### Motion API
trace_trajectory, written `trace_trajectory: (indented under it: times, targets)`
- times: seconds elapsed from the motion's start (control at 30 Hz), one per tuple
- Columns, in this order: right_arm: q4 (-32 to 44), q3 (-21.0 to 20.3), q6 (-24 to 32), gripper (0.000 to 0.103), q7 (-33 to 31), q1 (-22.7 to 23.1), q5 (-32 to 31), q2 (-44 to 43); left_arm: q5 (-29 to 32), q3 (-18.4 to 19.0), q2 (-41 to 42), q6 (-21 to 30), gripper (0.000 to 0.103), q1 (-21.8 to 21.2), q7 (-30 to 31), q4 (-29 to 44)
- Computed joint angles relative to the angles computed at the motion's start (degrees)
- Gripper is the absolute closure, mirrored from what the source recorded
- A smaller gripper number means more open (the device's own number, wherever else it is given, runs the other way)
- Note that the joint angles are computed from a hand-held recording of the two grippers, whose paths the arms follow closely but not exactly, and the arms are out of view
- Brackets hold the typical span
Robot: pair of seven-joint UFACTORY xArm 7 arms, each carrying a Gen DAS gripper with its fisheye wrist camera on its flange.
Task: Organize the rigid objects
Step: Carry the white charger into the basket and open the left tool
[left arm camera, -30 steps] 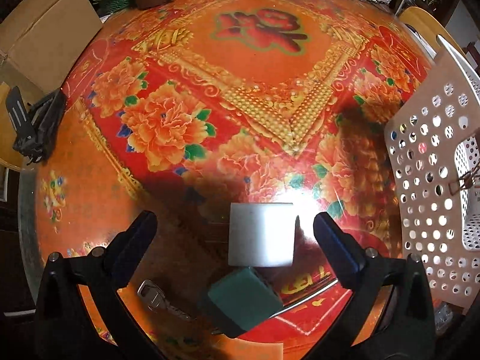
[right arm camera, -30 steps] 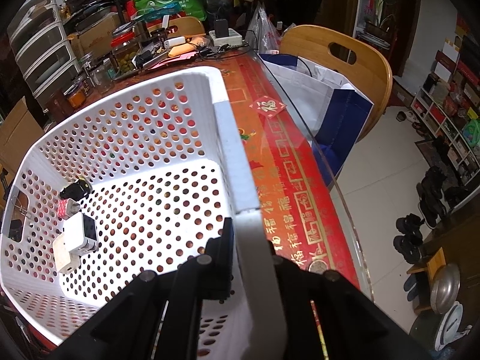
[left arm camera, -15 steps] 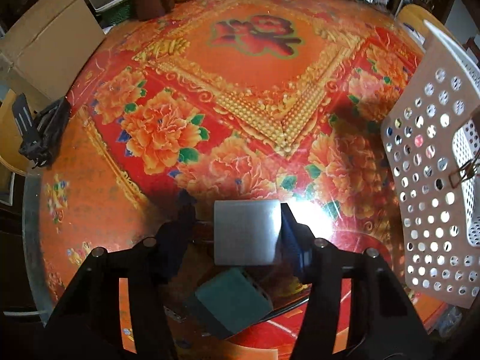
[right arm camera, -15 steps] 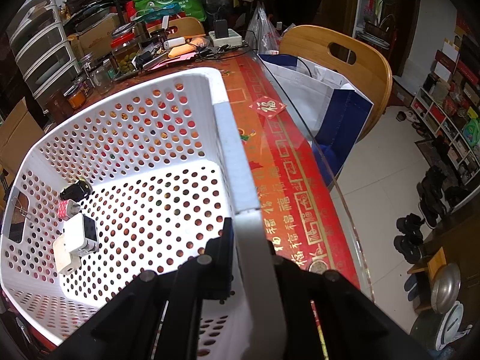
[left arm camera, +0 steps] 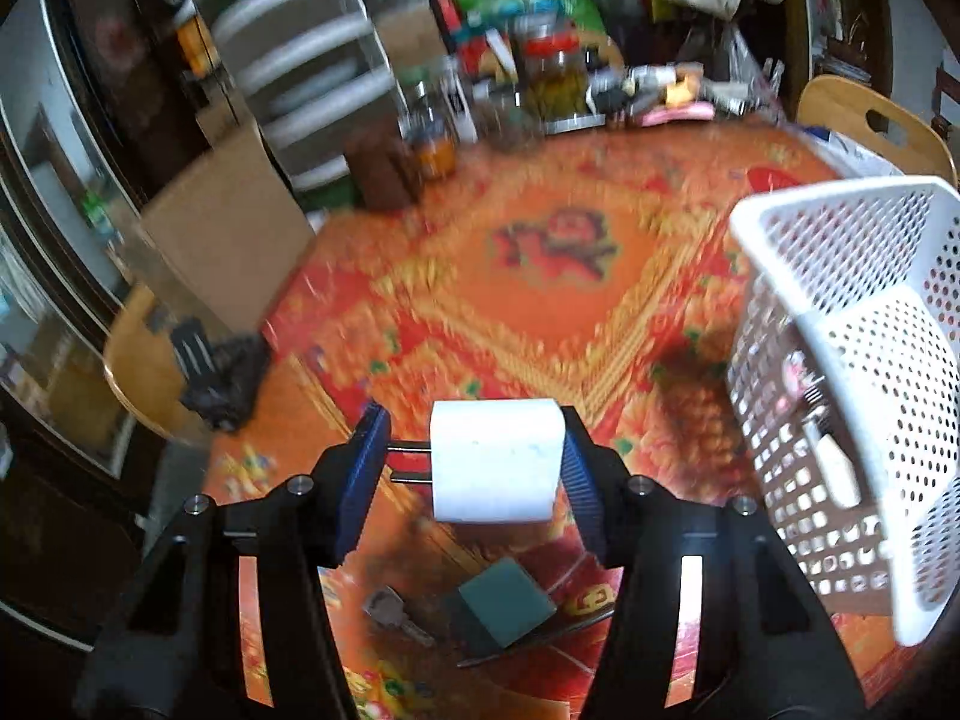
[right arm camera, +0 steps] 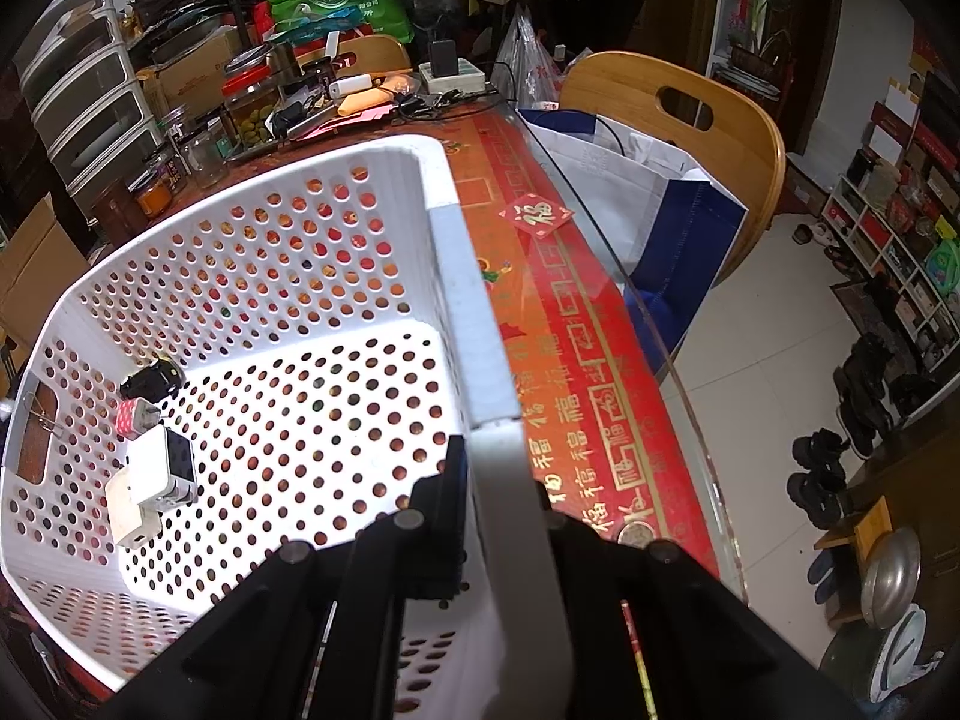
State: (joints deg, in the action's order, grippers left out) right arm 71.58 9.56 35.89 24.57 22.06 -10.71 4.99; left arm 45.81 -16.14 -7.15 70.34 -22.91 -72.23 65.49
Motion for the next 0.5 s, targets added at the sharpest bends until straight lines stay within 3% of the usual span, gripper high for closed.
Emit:
trace_trajectory:
  times: [0.27, 0.5]
  targets:
    - [-0.44, -0.04, -0.55, 0.097, 0.50, 0.04, -0.25, -0.22, 5.93, -2.94, 3.68, 7.81, 0.050, -3.99, 2.08, 11.24]
    - [-1.09, 0.07, -1.73, 0.097, -0.52, -0.21, 1.04, -0.46, 6.54, -1.40, 17.03, 10.89, 0.049, -11.27, 9.80, 29.93]
